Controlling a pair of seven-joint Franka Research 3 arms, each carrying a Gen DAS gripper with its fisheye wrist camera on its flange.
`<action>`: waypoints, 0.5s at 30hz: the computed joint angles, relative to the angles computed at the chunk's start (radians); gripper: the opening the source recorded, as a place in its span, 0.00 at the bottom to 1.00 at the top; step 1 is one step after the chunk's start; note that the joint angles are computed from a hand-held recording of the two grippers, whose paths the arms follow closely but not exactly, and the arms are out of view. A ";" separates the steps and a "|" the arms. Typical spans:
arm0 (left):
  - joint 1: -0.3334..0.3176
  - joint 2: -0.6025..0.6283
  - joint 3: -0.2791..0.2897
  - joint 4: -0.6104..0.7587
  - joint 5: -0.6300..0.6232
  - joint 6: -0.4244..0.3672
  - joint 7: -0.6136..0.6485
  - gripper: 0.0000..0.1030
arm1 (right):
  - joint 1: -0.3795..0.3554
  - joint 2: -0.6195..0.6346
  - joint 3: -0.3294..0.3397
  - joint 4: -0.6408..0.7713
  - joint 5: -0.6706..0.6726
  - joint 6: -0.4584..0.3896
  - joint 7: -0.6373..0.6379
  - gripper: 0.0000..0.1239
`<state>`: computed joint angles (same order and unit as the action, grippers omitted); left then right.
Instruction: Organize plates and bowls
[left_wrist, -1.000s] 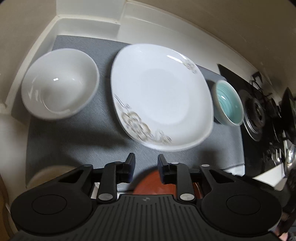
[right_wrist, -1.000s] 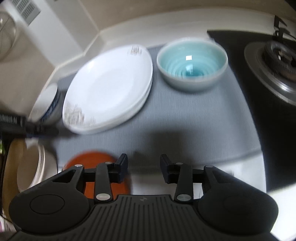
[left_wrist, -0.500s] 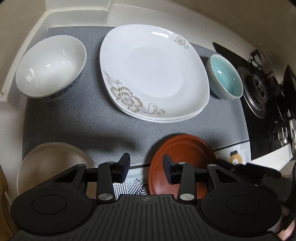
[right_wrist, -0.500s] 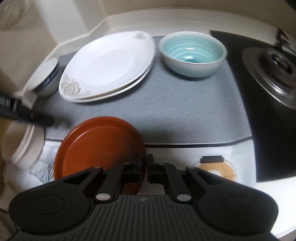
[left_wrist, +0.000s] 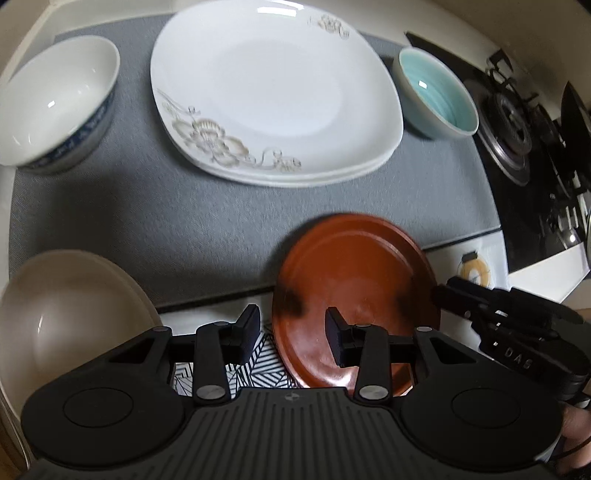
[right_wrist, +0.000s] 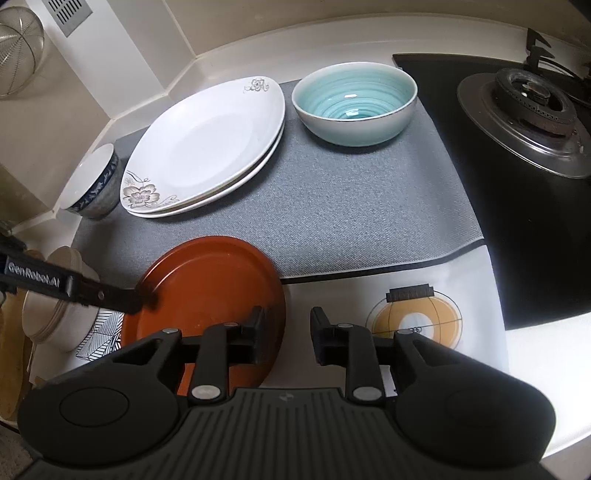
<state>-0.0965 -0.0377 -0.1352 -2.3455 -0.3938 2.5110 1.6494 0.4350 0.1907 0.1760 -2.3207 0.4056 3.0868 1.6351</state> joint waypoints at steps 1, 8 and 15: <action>-0.001 0.002 -0.002 -0.002 0.011 0.002 -0.002 0.40 | -0.008 0.001 0.009 0.000 0.012 0.000 -0.009 0.26; -0.009 0.015 -0.016 -0.026 0.045 0.046 0.006 0.40 | -0.002 0.017 0.012 0.019 0.015 -0.022 -0.034 0.26; -0.030 0.008 -0.029 -0.055 0.129 0.128 0.017 0.30 | 0.054 0.036 -0.041 0.045 -0.070 -0.058 -0.002 0.26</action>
<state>-0.1267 -0.0300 -0.1639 -2.4006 -0.2649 2.6392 1.6660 0.4887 0.2262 0.1349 -2.2760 0.3359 3.0290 1.6335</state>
